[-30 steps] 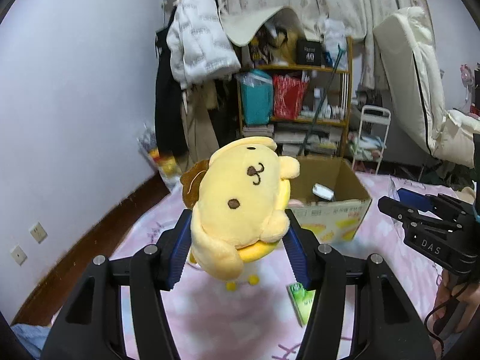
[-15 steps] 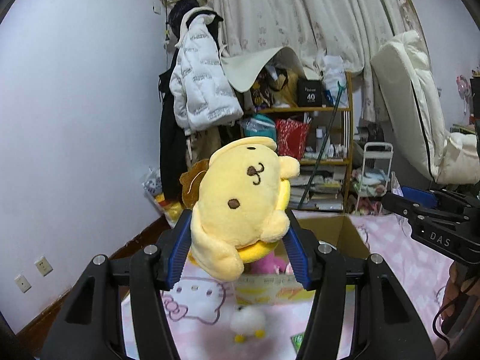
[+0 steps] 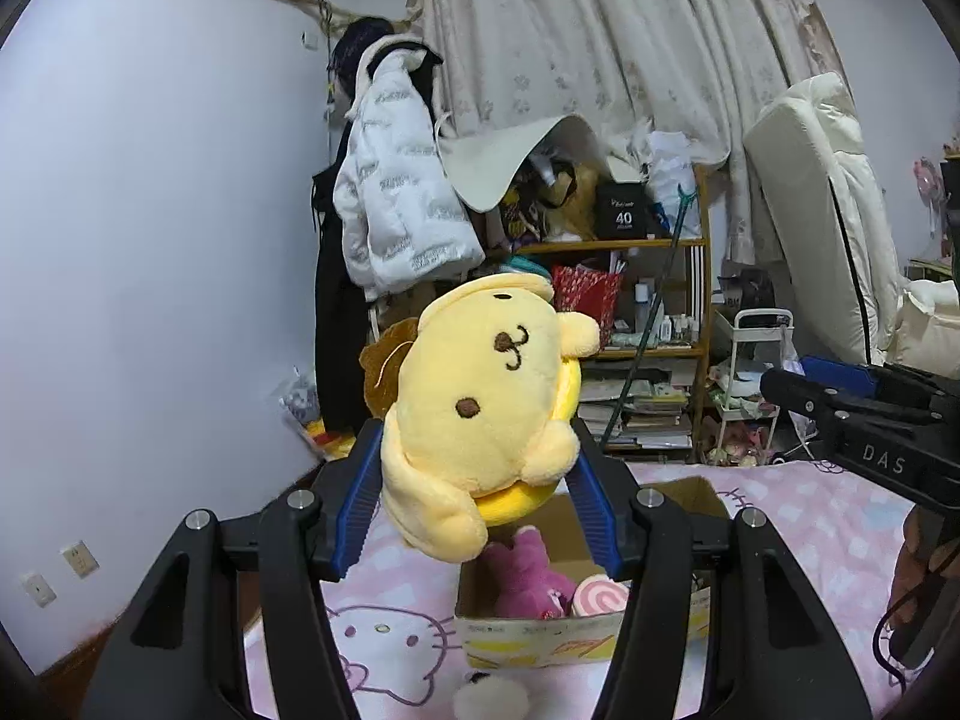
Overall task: Organize soft objects
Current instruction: 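Lift the dog plush with the left tool while the right tool carries the bag over the box, then release the dog plush into the box with the left tool while the right tool drops the bag in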
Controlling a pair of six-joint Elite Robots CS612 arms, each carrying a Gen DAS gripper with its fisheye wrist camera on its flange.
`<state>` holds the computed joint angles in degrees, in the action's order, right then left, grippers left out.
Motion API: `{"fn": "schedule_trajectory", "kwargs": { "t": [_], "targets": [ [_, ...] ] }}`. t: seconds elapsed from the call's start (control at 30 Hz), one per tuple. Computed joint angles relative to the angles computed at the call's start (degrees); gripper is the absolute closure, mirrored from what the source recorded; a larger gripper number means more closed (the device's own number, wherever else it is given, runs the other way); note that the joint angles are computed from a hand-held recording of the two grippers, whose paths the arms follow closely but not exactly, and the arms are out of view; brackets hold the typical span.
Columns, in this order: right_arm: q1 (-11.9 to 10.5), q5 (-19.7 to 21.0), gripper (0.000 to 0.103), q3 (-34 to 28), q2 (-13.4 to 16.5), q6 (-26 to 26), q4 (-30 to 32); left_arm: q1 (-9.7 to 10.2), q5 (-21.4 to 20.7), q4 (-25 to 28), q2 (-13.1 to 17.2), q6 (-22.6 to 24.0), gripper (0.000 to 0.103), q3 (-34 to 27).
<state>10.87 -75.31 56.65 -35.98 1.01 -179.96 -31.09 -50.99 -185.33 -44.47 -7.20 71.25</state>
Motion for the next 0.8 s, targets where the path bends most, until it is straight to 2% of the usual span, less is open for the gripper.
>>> {"fn": "schedule_trajectory", "kwargs": {
  "t": [0.2,0.37,0.57,0.8],
  "targets": [
    [0.1,-0.4,0.057,-1.8,1.7,-0.8,3.8,1.04,-2.6,3.3,1.4,-1.0,0.046,-1.2],
    [0.1,0.2,0.057,-3.7,3.2,-0.9,5.9,1.91,-5.4,7.0,2.2,-4.6,0.046,-2.3],
    [0.1,0.7,0.057,-5.4,4.6,-1.4,7.9,2.04,-6.0,8.7,3.6,-3.9,0.045,-4.0],
    [0.0,2.0,0.056,-6.9,5.9,-0.9,10.1,2.28,-6.6,11.5,5.1,-5.2,0.045,-5.7]
  ]
}}
